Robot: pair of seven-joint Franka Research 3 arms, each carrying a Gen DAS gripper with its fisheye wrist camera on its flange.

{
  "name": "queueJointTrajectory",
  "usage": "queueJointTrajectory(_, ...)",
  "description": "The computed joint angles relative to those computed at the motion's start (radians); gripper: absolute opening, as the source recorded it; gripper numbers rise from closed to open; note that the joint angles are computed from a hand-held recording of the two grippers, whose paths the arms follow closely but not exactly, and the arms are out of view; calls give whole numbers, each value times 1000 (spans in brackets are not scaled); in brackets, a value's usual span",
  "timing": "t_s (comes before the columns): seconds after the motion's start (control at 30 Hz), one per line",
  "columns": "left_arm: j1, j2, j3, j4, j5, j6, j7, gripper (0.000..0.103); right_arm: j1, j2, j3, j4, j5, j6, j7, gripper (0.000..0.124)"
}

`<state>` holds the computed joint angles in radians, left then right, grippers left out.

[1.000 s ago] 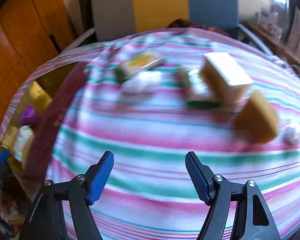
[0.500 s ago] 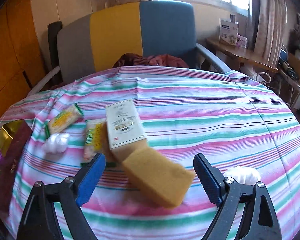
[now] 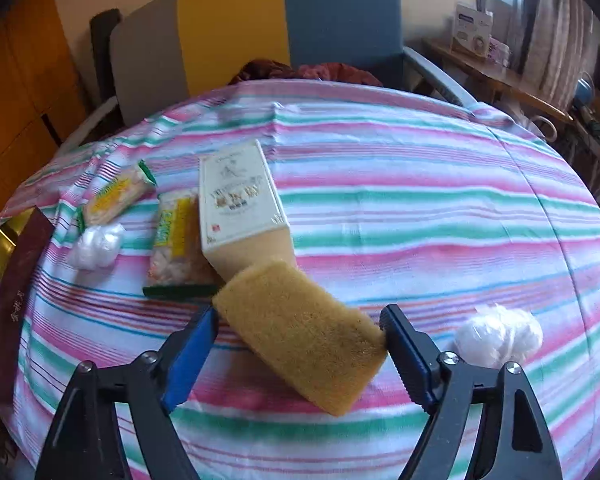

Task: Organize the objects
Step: 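Reach the right tool to the yellow sponge and grasp it, then grasp the plastic-wrapped white bundle with the left tool while the right tool holds the sponge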

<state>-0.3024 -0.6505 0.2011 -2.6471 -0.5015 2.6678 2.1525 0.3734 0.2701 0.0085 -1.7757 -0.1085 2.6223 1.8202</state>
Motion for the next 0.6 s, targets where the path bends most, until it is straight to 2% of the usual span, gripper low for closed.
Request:
queueJointTrajectory(0.07,-7,28,2,28,-10,8,-6,60,15,0,-17,7,-50,-36,25,80)
queueJointTrajectory(0.17,-5,82,-10,77,-18,16,-20,60,13,14,-20,30,-67,-83,37,65)
queueJointTrajectory(0.27,10,151,-35,138,-16,14,-42,60,-6,4,-12,20,-31,-66,48,59)
queueJointTrajectory(0.33,13,191,-47,172,-31,24,-43,60,-37,-12,13,-3,61,-24,18,57)
queueJointTrajectory(0.37,23,216,-63,191,-27,35,-53,60,-68,-22,43,-19,159,9,-39,57)
queueJointTrajectory(0.47,54,293,-107,247,0,59,-82,60,-125,-33,111,-32,413,35,-215,57)
queueJointTrajectory(0.6,119,427,-177,349,81,58,-161,60,-99,-20,107,0,458,-34,-294,58)
